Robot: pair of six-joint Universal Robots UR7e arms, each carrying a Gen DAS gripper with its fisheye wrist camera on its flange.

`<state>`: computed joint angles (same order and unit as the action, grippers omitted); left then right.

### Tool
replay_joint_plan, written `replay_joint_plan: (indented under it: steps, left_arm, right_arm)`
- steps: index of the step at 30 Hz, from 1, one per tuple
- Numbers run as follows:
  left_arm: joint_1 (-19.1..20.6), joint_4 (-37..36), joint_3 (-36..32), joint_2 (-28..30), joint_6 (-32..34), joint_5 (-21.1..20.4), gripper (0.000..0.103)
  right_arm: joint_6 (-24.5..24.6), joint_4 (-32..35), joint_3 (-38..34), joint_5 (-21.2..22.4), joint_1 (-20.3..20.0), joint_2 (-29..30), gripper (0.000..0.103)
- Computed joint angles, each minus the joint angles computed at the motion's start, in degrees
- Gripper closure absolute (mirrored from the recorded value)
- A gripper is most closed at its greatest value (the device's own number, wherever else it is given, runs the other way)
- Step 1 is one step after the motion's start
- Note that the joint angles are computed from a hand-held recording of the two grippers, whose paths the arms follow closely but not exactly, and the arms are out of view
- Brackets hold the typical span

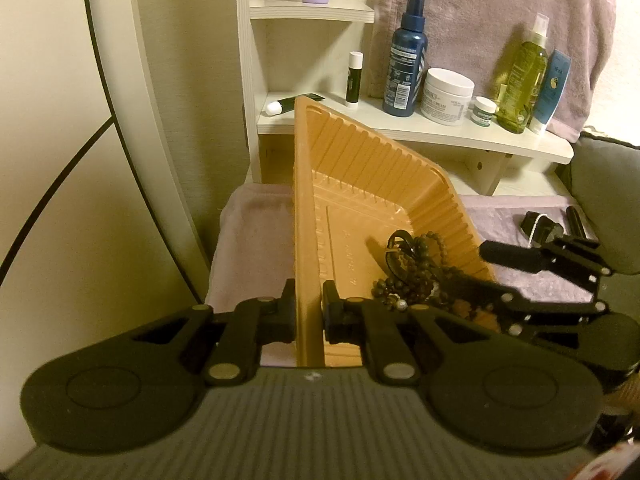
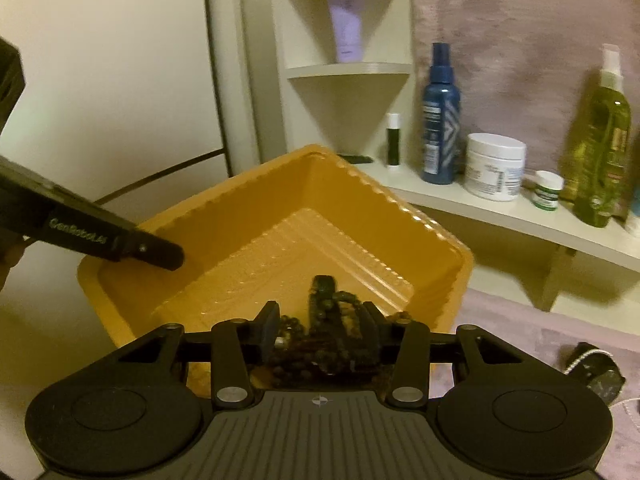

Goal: Organize jewelry
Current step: 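Move the open right tool back over the remaining jewelry, then grasp the white pearl necklace with the right tool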

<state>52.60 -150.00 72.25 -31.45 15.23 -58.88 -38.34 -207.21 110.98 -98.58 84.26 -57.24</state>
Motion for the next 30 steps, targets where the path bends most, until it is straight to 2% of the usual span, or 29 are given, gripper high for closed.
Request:
replay_joint_plan:
  steps: [10,15,20,25,30]
  left_arm:
    - [0.0,0.1,0.0,-0.1,0.0,0.0,0.093]
    - [0.0,0.1,0.0,-0.1,0.0,0.0,0.092]
    - [0.0,-0.1,0.1,-0.1,0.0,0.2,0.093]
    - [-0.1,0.0,0.2,-0.1,0.1,0.4,0.093]
    - [-0.1,0.0,0.2,-0.1,0.2,0.4,0.092]
  right_arm:
    - [4.0,-4.6,1.9,-3.6,-1.9,-2.4,0.058]
    - [6.0,-10.2,2.9,-9.2,-4.1,-3.0,0.058]
    - [6.6,-11.4,2.5,-12.7,-7.3,-3.9,0.058]
    - [7.1,-11.0,2.6,-12.9,-9.7,-5.2,0.058]
    - [5.6,-9.5,1.8,-12.6,-10.9,-5.7,0.058]
